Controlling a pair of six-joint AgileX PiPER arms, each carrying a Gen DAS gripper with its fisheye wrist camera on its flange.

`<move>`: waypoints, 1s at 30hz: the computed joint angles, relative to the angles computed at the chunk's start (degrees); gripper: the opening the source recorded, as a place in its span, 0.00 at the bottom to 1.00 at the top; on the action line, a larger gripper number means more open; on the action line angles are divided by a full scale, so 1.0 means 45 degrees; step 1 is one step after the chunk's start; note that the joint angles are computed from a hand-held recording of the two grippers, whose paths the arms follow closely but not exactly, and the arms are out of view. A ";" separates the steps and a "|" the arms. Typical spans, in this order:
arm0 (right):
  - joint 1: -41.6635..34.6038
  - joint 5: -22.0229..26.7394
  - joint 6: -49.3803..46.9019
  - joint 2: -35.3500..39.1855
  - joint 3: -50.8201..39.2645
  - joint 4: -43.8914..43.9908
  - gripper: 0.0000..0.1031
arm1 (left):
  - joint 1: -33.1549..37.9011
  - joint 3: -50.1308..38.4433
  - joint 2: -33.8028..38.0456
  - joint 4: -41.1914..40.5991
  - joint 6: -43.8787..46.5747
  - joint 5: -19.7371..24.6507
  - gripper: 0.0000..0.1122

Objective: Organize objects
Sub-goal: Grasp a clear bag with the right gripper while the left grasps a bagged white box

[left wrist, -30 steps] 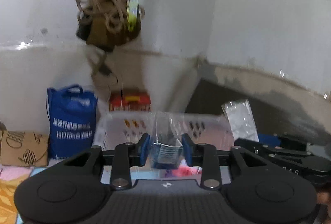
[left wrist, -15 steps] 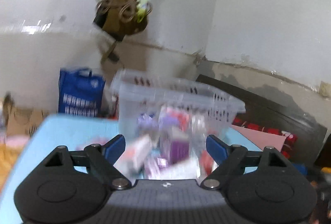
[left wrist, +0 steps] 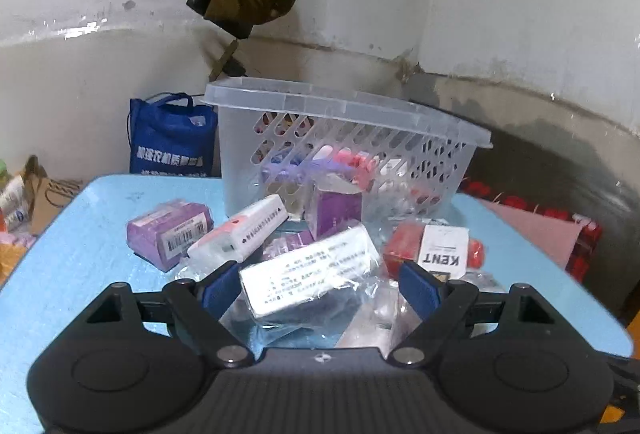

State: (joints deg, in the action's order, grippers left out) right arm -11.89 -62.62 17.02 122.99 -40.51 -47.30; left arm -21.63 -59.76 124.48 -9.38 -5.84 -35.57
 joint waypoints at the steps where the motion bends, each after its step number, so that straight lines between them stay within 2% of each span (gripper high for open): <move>1: -0.0032 -0.0034 -0.0084 -0.0016 0.0081 0.0067 0.43 | -0.0042 -0.0112 0.0016 -0.0213 0.0170 0.0190 0.77; 5: -0.0110 0.0127 0.0081 -0.0101 0.0039 0.0103 0.42 | -0.0090 -0.0011 -0.0019 -0.0380 0.0136 0.0158 0.69; 19: -0.0278 0.0242 0.0060 -0.0567 0.0060 0.0599 0.42 | -0.0431 0.0741 -0.0686 -0.1880 0.1685 -0.0730 0.69; 26: -0.0140 0.0519 0.0116 -0.0847 -0.0135 0.0768 0.42 | -0.0310 0.1050 -0.0843 -0.1470 0.1291 -0.0993 0.69; 30: -0.0046 0.0740 0.0305 -0.1033 -0.0404 0.0764 0.41 | -0.0098 0.1688 -0.0986 -0.0806 0.0718 -0.1863 0.69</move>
State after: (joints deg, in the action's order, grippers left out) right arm -12.10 -59.29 18.39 118.34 -42.33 -43.86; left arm -22.07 -52.17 120.04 -13.01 -2.61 -43.96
